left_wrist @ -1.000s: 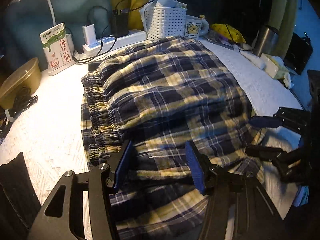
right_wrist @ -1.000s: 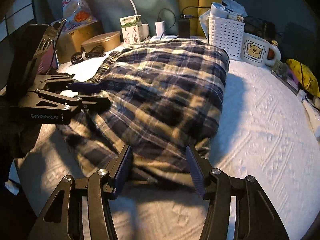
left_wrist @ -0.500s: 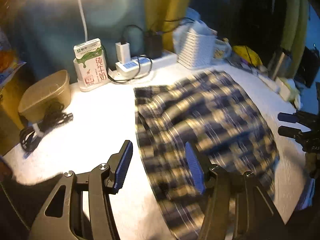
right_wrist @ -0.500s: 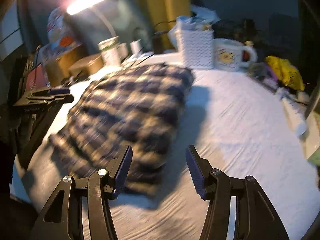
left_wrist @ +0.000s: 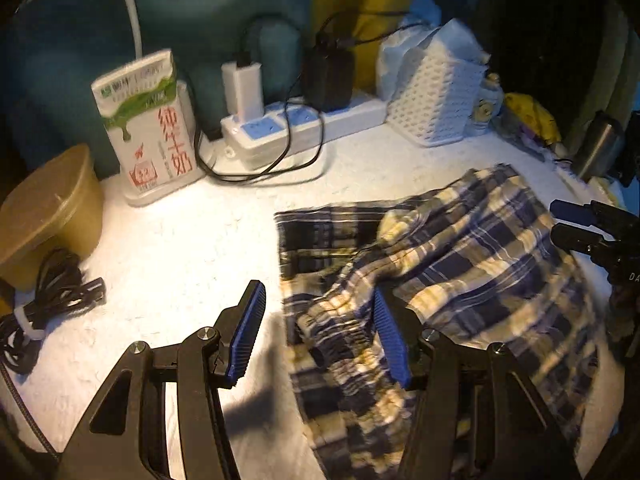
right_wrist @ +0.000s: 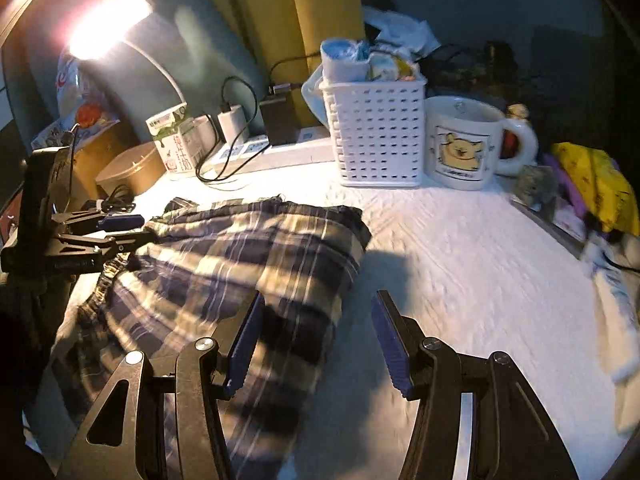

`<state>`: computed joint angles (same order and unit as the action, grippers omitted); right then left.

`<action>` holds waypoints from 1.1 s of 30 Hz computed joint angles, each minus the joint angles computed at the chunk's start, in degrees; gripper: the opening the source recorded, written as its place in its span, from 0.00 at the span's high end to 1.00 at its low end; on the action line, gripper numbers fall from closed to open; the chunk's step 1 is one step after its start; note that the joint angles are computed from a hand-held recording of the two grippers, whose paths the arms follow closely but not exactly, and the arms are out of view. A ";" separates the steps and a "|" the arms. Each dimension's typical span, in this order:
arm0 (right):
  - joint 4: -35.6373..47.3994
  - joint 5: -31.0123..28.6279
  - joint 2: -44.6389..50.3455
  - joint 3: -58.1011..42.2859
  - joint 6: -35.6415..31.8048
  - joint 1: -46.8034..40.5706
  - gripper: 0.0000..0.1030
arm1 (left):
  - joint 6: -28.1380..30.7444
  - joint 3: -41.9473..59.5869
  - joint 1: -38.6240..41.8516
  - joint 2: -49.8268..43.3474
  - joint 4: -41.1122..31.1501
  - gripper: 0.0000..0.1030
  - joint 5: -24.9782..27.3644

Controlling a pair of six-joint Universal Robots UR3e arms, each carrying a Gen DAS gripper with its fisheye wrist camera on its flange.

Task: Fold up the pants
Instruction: 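Press and smooth the folded pants with both open grippers, then close the right gripper on the folded plaid pants edge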

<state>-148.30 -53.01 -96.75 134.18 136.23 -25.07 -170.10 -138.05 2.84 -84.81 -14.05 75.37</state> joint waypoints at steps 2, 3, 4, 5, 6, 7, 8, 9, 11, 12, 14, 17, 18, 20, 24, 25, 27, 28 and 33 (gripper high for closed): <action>-4.40 -1.58 5.44 -2.04 2.34 2.60 0.44 | 0.55 -0.08 0.43 -2.11 2.12 0.44 0.17; -7.46 -3.33 8.15 -2.85 3.69 4.02 0.44 | 0.82 -0.07 0.58 -3.17 3.22 0.44 0.15; -11.22 -5.99 11.30 -3.81 5.38 5.85 0.44 | 0.82 0.21 0.89 -3.79 3.35 0.43 -0.20; -13.18 -7.30 13.01 -4.20 6.13 6.72 0.44 | 0.71 0.84 1.01 -4.11 2.69 0.43 -0.38; -14.56 -8.59 14.81 -4.90 6.81 7.53 0.44 | 0.78 1.65 0.88 -4.25 1.98 0.43 -0.25; -14.47 -8.74 15.49 -5.42 7.02 7.62 0.44 | 0.89 2.32 0.67 -4.25 1.44 0.43 -0.14; -14.05 -8.40 15.59 -5.82 7.13 7.36 0.44 | 1.15 3.18 0.52 -4.18 0.67 0.43 -0.43; -13.76 -7.95 15.43 -5.99 7.14 6.99 0.44 | 1.56 4.27 0.65 -4.68 -0.02 0.43 -1.09; -11.30 -5.55 14.76 -6.57 7.04 5.33 0.41 | 2.49 5.96 0.67 -5.90 -1.13 0.43 -2.18; -9.82 -4.29 14.80 -7.17 7.00 4.55 0.39 | 2.84 7.04 0.43 -7.04 -1.61 0.43 -2.27; -6.46 -2.10 15.74 -9.15 7.07 3.36 0.30 | 3.07 8.55 0.52 -9.37 -2.53 0.39 -3.10; -5.28 -0.12 18.37 -11.06 7.55 2.76 0.27 | 2.65 7.43 2.58 -10.18 -1.80 0.35 -6.73; -4.00 0.70 19.21 -12.00 7.46 2.62 0.27 | 2.76 6.83 2.87 -10.15 -0.99 0.35 -7.16; -3.56 1.70 20.63 -13.34 8.22 2.97 0.27 | 3.24 5.82 3.13 -10.10 0.62 0.35 -7.64; -2.88 2.97 22.81 -15.52 8.45 4.14 0.27 | 3.69 3.90 4.01 -9.95 3.29 0.47 -9.92; -2.43 3.25 22.81 -15.69 8.14 4.20 0.29 | 4.04 3.57 4.26 -9.77 3.25 0.58 -10.98; -1.56 3.38 23.39 -16.53 7.67 5.11 0.37 | 3.97 3.32 3.30 -9.92 4.16 0.68 -11.07; -1.98 3.07 23.45 -16.58 7.85 5.60 0.37 | 3.96 3.24 2.62 -10.12 5.05 0.71 -10.43; -2.23 2.86 22.66 -15.62 6.28 7.03 0.75 | 4.01 1.97 2.71 -9.67 6.95 0.79 -10.80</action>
